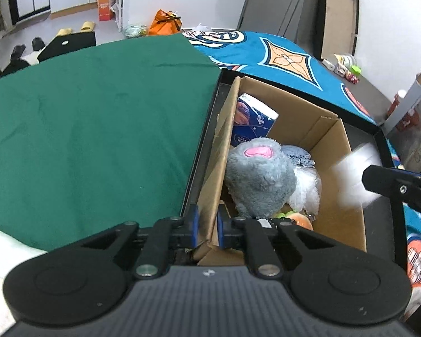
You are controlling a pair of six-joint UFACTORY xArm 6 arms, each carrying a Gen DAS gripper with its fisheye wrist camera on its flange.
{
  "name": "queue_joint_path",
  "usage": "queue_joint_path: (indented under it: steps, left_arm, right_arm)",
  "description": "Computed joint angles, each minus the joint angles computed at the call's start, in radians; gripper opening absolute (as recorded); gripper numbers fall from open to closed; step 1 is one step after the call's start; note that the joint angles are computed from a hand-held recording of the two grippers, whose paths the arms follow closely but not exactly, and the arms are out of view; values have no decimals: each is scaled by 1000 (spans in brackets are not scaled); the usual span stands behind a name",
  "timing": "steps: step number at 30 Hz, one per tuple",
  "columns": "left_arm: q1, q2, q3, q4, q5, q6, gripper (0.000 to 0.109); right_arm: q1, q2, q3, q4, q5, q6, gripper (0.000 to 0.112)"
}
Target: Organize soft objects
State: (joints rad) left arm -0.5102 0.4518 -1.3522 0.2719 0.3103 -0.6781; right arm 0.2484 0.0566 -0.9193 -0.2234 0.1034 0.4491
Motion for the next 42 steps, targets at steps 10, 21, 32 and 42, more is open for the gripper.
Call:
queue_joint_path:
  steps: [10, 21, 32, 42]
  left_arm:
    - [-16, -44, 1, 68, 49, -44, 16]
    - [-66, -109, -22, 139, 134, -82, 43]
    - [-138, -170, -21, 167, 191, -82, 70]
    - [-185, -235, -3, 203, 248, -134, 80]
  right_arm:
    - [-41, -121, 92, -4, 30, 37, 59]
    - [-71, -241, 201, 138, 0, -57, 72]
    - [-112, -391, 309, 205, -6, -107, 87]
    - [-134, -516, 382, 220, 15, -116, 102]
